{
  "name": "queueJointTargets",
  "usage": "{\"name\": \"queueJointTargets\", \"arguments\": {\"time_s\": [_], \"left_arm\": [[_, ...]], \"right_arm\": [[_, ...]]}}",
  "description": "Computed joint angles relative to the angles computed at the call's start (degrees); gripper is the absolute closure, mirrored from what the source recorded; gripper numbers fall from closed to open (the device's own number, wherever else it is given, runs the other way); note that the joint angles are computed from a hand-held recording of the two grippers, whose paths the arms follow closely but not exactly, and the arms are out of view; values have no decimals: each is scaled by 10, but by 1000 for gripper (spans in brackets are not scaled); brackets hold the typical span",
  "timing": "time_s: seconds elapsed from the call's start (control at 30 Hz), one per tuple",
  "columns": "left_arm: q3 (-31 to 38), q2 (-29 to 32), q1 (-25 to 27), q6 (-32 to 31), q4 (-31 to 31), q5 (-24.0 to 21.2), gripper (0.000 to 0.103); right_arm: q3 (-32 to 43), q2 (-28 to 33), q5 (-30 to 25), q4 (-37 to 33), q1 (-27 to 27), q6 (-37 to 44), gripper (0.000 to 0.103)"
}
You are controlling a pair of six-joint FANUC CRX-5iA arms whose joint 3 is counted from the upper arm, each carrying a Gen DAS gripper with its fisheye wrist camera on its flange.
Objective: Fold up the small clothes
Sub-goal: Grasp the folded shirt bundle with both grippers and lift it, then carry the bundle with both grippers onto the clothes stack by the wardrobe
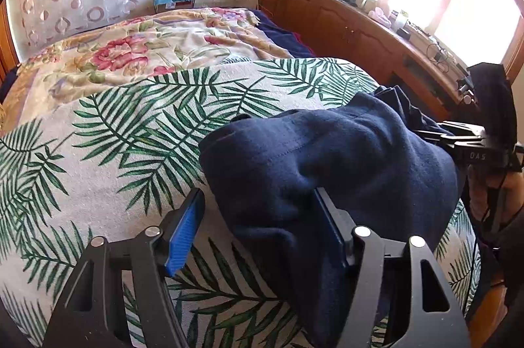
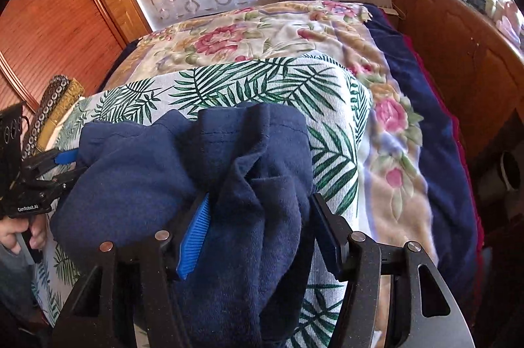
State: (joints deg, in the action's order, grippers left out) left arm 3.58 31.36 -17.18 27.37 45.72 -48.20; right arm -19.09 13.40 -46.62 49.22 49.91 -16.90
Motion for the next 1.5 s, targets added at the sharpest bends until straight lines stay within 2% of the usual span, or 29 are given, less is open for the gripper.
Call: {"name": "queueJointTargets", "arguments": {"time_s": [0.07,0.13,0.17,0.2,0.23,0.27,0.3,0.37,0.43,0.6,0.77,0.9,1.0,1.17,1.3,1.5], "left_arm": [[0,1,1,-3,7,-9,45],[10,9,2,-7,11,-32,57],[12,10,2,-7,13,-37,61],[11,9,1,-7,13,-36,66],[11,9,0,-9,16,-38,70],[11,9,1,-10,19,-41,79],[12,9,1,-9,20,-42,87],[10,7,2,-14,28,-50,90],[-10,-5,3,-43,51,-38,91],[-72,-52,11,-117,135,-36,91],[-128,-104,23,-188,205,-36,91],[-160,-136,48,-225,243,-50,91],[-186,-161,77,-247,273,-53,91],[-219,-192,132,-278,321,-35,91],[-234,-199,171,-293,365,-6,91],[-237,-189,214,-323,442,37,91]], "right_arm": [[-4,0,2,6,1,0,41],[-13,-3,9,16,1,-9,42],[-21,-7,21,26,0,-13,47],[-37,-15,57,46,-8,-23,64],[-43,-16,64,59,-9,-26,67],[-44,-16,63,61,-8,-21,71],[-49,-20,73,69,-10,-23,82],[-59,-24,79,84,-13,-31,87],[-62,-25,71,95,-8,-42,89],[-50,-20,-7,128,28,-59,90],[-41,-18,-30,155,44,-68,90],[-19,-7,-39,172,53,-45,91],[8,12,-22,194,46,-25,91],[102,76,38,225,19,50,91],[225,161,88,235,-8,126,91],[495,326,112,133,-19,343,91]]}}
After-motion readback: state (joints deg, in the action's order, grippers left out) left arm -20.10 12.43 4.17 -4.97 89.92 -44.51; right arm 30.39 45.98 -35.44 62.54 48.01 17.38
